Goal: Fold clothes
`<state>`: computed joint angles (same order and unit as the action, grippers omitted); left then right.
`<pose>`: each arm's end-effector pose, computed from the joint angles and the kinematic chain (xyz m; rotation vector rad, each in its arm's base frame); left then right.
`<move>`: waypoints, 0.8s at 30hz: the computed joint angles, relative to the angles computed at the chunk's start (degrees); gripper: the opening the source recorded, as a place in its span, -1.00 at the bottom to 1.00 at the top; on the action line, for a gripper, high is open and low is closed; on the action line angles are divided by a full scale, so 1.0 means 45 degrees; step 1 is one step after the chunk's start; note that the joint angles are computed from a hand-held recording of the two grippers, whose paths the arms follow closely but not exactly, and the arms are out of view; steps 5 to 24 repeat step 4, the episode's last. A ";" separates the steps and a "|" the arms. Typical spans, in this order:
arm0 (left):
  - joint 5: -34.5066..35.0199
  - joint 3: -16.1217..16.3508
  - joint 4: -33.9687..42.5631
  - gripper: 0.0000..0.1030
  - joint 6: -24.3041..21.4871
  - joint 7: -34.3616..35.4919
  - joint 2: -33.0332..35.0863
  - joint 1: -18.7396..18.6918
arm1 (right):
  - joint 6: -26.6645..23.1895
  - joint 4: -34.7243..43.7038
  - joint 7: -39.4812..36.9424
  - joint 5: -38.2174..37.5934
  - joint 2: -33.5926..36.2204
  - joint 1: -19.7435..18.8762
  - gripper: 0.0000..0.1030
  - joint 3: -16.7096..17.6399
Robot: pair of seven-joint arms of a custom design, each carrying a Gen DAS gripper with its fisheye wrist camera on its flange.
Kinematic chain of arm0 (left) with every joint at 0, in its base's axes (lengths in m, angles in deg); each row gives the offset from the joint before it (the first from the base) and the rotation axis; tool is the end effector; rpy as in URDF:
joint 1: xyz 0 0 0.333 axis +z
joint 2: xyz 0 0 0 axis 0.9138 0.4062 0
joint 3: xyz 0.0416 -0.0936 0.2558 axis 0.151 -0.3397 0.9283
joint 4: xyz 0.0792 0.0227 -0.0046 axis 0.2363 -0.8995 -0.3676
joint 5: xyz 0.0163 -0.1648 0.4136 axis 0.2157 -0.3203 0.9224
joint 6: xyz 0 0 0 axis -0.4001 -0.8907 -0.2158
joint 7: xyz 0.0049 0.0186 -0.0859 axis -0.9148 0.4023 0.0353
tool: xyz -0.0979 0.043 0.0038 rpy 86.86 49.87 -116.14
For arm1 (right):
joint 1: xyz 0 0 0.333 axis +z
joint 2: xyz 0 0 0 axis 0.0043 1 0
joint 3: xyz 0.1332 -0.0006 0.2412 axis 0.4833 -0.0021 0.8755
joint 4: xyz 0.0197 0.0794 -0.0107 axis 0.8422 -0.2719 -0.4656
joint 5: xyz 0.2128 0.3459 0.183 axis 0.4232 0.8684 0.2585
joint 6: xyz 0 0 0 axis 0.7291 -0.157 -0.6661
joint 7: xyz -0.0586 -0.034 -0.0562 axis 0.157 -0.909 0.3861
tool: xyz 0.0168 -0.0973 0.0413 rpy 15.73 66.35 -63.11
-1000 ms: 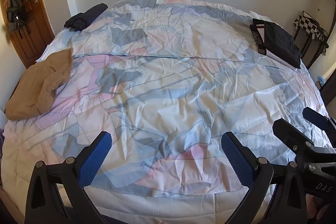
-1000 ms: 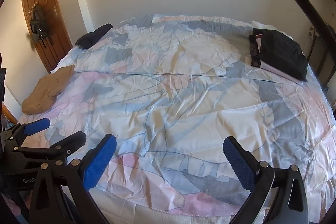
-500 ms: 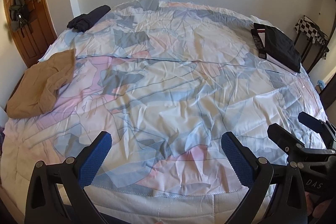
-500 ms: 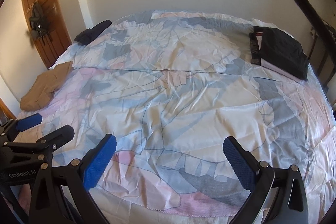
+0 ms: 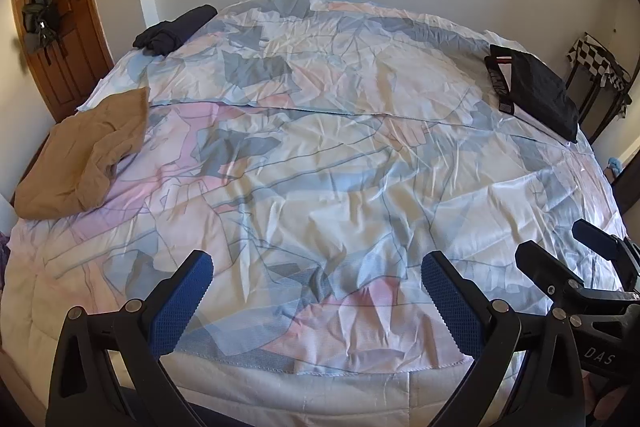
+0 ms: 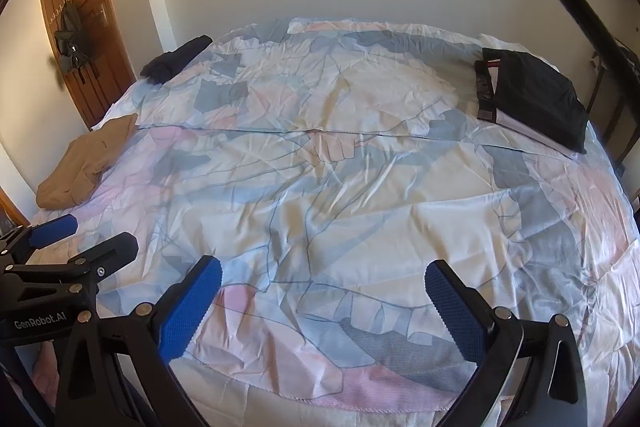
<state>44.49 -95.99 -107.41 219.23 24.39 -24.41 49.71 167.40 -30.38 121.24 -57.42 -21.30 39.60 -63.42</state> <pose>0.5527 -0.3351 0.5175 -1.5000 2.2291 -0.7845 0.4661 0.4926 0.5121 -1.4893 2.1063 -0.7292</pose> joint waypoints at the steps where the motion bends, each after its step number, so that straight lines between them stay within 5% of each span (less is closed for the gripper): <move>1: 0.0222 -0.0015 -0.0047 1.00 0.0070 -0.0161 -0.0034 0.0006 | -0.0010 0.0008 -0.0010 -0.0005 0.0004 0.0004 1.00 0.0001; 24: 0.0129 -0.0011 -0.0109 1.00 0.0209 0.0033 -0.0077 -0.0022 | -0.0040 0.0032 -0.0041 -0.0021 0.0014 0.0015 1.00 0.0001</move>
